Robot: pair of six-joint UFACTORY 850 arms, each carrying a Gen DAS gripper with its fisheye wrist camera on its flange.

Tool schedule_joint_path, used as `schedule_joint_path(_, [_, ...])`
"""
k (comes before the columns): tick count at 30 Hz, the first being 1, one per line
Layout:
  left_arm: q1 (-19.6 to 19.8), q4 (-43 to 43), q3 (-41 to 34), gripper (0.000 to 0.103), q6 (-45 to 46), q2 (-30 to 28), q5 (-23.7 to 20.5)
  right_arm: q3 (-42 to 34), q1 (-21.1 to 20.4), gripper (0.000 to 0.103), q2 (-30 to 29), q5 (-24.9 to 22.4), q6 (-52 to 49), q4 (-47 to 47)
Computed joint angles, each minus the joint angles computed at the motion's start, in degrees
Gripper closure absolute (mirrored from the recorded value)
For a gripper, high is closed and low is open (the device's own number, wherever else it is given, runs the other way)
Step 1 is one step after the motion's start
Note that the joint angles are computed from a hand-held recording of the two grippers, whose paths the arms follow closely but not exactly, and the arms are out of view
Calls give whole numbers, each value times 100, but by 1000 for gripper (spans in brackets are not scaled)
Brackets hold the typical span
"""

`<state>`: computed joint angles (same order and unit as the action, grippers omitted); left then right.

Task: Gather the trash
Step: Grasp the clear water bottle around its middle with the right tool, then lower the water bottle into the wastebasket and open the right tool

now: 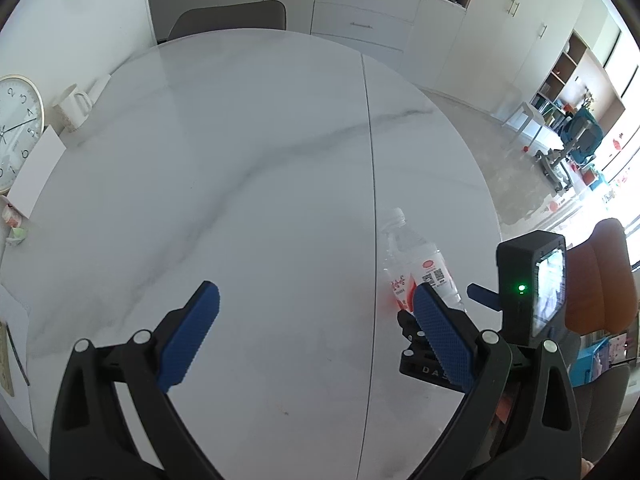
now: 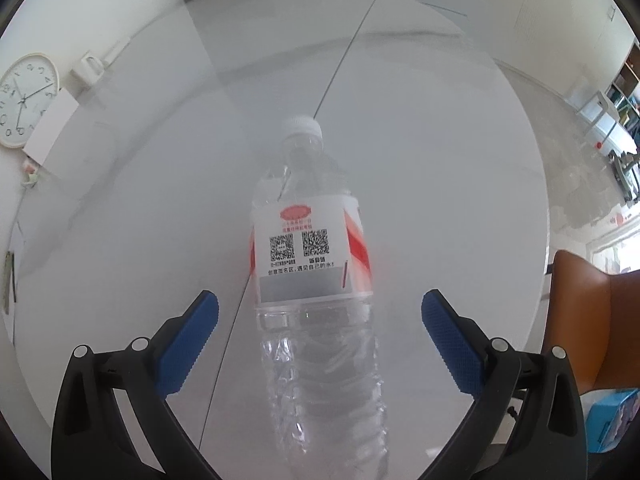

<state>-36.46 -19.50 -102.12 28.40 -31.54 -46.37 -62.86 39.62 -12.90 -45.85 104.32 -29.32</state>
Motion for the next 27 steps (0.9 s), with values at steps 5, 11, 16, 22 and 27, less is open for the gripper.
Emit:
schedule_joint_path(5, [28, 103, 115, 10, -19, 31, 20, 97, -36, 35, -25, 303, -54, 123])
schedule_joint_path(11, [70, 155, 354, 10, -43, 141, 64, 198, 59, 43, 52, 470, 20, -65])
schedule_joint_path(16, [70, 135, 653, 10, -3, 344, 147, 597, 255, 44, 501, 741, 266, -285])
schedule_joint_path(22, [68, 86, 1504, 10, -11, 1011, 279, 818, 1077, 44, 1246, 382, 321, -395])
schedule_joint_path(27, [-54, 311, 2545, 10, -463, 1887, 516, 1104, 2029, 44, 1820, 217, 108, -119])
